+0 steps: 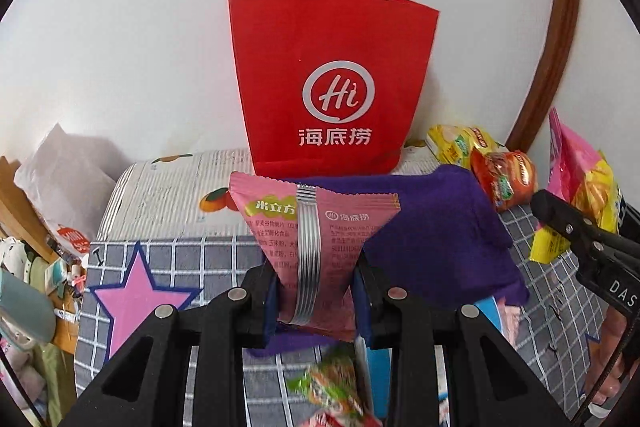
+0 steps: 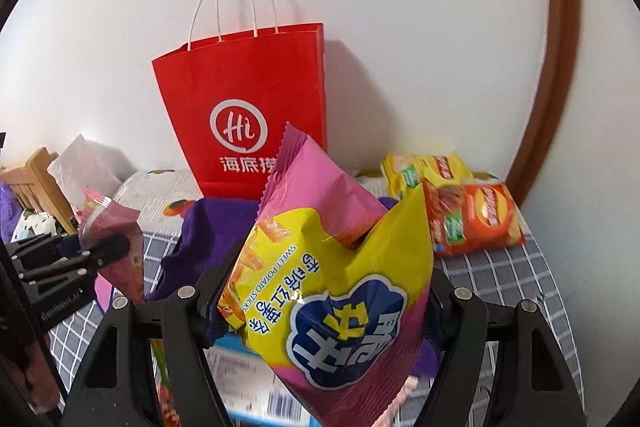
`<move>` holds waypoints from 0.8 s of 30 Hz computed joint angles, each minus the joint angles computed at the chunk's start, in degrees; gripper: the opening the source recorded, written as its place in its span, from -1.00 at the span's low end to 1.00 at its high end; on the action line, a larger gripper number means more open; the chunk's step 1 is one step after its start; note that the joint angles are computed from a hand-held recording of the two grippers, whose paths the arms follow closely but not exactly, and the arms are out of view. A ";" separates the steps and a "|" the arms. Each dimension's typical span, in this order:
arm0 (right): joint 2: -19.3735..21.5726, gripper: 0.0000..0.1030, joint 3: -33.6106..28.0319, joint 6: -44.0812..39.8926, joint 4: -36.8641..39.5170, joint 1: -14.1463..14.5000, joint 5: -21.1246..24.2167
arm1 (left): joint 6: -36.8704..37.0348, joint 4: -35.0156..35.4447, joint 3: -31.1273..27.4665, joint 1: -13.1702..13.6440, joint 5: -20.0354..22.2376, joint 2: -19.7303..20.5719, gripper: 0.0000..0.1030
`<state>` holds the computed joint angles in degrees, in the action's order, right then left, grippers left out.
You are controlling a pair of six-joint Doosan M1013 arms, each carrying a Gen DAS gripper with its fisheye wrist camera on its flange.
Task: Organize snacks
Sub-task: 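Carry the pink packet and yellow-pink chip bag over the purple towel with both tools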
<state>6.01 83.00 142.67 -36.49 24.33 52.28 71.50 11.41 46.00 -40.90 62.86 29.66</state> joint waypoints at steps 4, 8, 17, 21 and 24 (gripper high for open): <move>1.97 0.43 -1.98 -2.66 2.08 -1.60 -1.14 | 0.69 -0.50 -4.65 0.39 2.06 3.25 -0.44; 3.40 0.43 -2.97 -4.76 3.79 -3.34 -2.33 | 1.58 -1.47 -9.56 0.78 4.37 6.59 -0.44; 6.95 0.43 -4.48 -11.22 12.56 -8.01 -2.23 | 3.63 -3.46 -20.76 1.89 10.01 14.79 -0.44; 8.02 0.43 -4.61 -15.47 16.08 -9.26 -0.27 | 4.64 -5.26 -24.75 2.30 14.54 17.77 -0.44; 9.11 0.43 -5.18 -17.06 19.05 -10.20 2.00 | 4.97 -6.96 -26.13 2.58 16.77 18.86 -0.44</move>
<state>15.12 77.82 125.61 -17.44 14.13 54.28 76.46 4.46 19.87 -38.31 79.63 48.52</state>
